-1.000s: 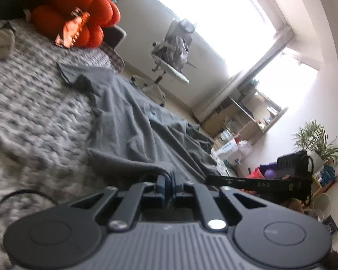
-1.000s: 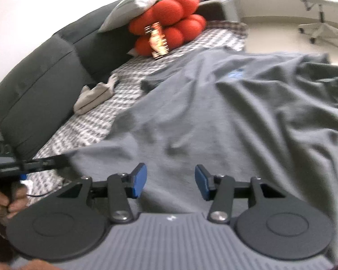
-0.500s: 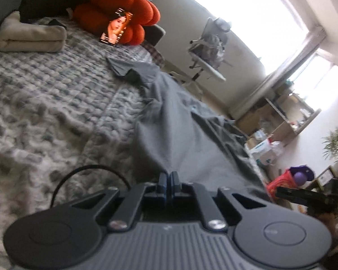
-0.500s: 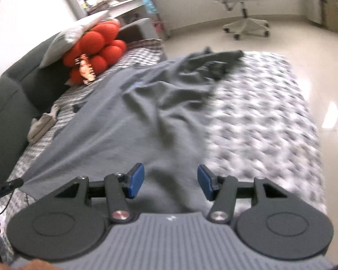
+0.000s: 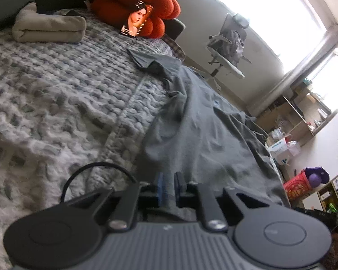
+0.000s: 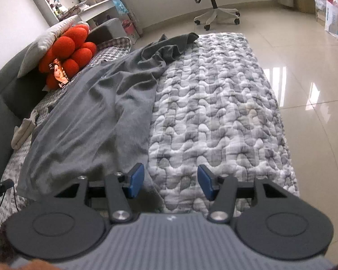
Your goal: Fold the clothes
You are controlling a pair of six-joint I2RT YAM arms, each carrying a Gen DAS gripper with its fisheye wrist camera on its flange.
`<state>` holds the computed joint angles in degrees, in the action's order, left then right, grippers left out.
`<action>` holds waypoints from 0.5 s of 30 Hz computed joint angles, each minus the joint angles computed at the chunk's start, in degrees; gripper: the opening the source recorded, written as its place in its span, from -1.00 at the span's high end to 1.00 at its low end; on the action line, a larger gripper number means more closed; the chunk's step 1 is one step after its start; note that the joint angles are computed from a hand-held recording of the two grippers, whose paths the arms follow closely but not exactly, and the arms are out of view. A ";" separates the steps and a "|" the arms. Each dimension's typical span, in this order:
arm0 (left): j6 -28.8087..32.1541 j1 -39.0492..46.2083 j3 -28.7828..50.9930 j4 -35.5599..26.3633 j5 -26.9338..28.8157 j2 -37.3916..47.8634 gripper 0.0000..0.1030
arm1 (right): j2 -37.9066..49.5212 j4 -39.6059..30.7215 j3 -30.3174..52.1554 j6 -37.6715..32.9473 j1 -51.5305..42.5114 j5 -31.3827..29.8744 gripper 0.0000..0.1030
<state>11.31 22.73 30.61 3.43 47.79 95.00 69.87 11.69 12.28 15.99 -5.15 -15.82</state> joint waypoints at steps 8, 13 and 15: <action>0.41 -3.53 1.34 1.80 -5.23 5.26 0.75 | 6.82 5.25 0.11 0.72 1.50 1.21 -0.09; -0.66 -6.25 1.73 4.63 -8.44 8.79 0.75 | 8.63 5.38 1.38 0.76 6.04 3.28 -0.10; -1.15 -6.92 1.68 5.85 -9.05 9.63 0.75 | 9.61 4.54 2.48 -0.53 9.65 6.41 -0.06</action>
<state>10.16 15.81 32.29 9.28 38.75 104.63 79.48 16.23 14.77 15.46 4.50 -9.41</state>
